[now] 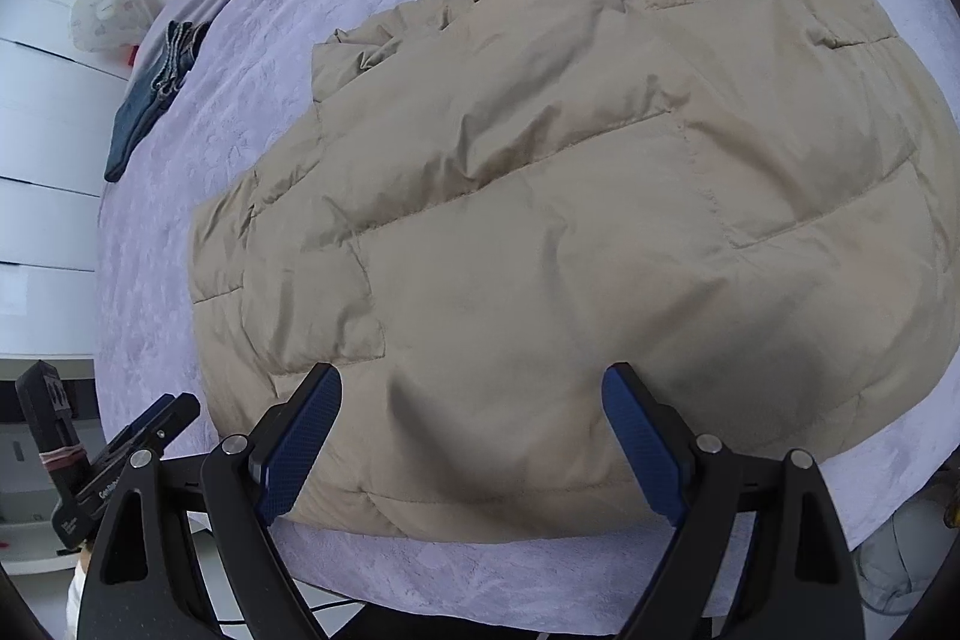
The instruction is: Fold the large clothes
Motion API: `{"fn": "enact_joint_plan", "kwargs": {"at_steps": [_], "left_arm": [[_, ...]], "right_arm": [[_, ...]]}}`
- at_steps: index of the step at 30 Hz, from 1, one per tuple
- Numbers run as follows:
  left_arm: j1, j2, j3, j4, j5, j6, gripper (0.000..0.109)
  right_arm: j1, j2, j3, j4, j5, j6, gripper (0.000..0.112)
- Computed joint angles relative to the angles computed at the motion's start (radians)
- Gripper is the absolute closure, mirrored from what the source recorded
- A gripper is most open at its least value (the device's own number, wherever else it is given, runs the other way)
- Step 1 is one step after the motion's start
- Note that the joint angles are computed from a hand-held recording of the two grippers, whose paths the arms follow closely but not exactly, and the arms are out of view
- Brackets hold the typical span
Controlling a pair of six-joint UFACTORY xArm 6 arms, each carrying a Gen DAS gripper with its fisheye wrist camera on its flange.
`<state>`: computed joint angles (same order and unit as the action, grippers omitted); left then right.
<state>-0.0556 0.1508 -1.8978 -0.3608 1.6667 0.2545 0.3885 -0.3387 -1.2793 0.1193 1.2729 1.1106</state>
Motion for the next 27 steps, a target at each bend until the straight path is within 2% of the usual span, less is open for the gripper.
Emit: {"fn": "enact_joint_plan", "kwargs": {"at_steps": [4, 7, 9, 13, 18, 19, 20, 21, 22, 24, 27], "left_arm": [[0.088, 0.118, -0.091, -0.165, 0.137, 0.061, 0.006], [0.132, 0.235, -0.167, -0.316, 0.265, 0.022, 0.006], [0.123, 0.262, -0.150, -0.371, 0.268, 0.004, 0.006], [0.064, 0.293, -0.111, -0.421, 0.242, 0.003, 0.006], [0.009, 0.309, -0.099, -0.463, 0.255, 0.034, 0.006], [0.001, 0.304, -0.091, -0.462, 0.249, 0.044, 0.014], [-0.001, 0.305, -0.091, -0.466, 0.252, 0.056, 0.029], [0.001, 0.319, -0.104, -0.488, 0.277, 0.054, 0.062], [0.010, 0.328, -0.112, -0.517, 0.293, 0.037, 0.070], [0.015, 0.321, -0.119, -0.537, 0.295, 0.038, 0.077], [0.020, 0.308, -0.146, -0.561, 0.303, 0.023, 0.078]], "right_arm": [[-0.004, 0.002, 0.007, 0.015, 0.001, -0.004, 0.022], [0.000, 0.008, 0.008, 0.014, 0.001, -0.001, 0.022], [0.002, 0.012, 0.010, 0.012, 0.002, -0.002, 0.022], [0.005, 0.029, 0.005, 0.008, 0.010, -0.006, 0.022], [0.008, 0.044, -0.004, -0.001, 0.018, 0.002, 0.021], [0.009, 0.046, -0.005, -0.002, 0.018, 0.005, 0.021], [0.010, 0.047, -0.006, -0.003, 0.019, 0.006, 0.021], [0.009, 0.047, -0.007, -0.002, 0.021, 0.006, 0.021], [0.009, 0.045, -0.007, 0.000, 0.020, 0.005, 0.021], [0.004, 0.040, -0.010, 0.012, 0.021, 0.002, 0.021], [-0.014, 0.020, -0.014, 0.036, 0.030, -0.020, 0.021]]}}
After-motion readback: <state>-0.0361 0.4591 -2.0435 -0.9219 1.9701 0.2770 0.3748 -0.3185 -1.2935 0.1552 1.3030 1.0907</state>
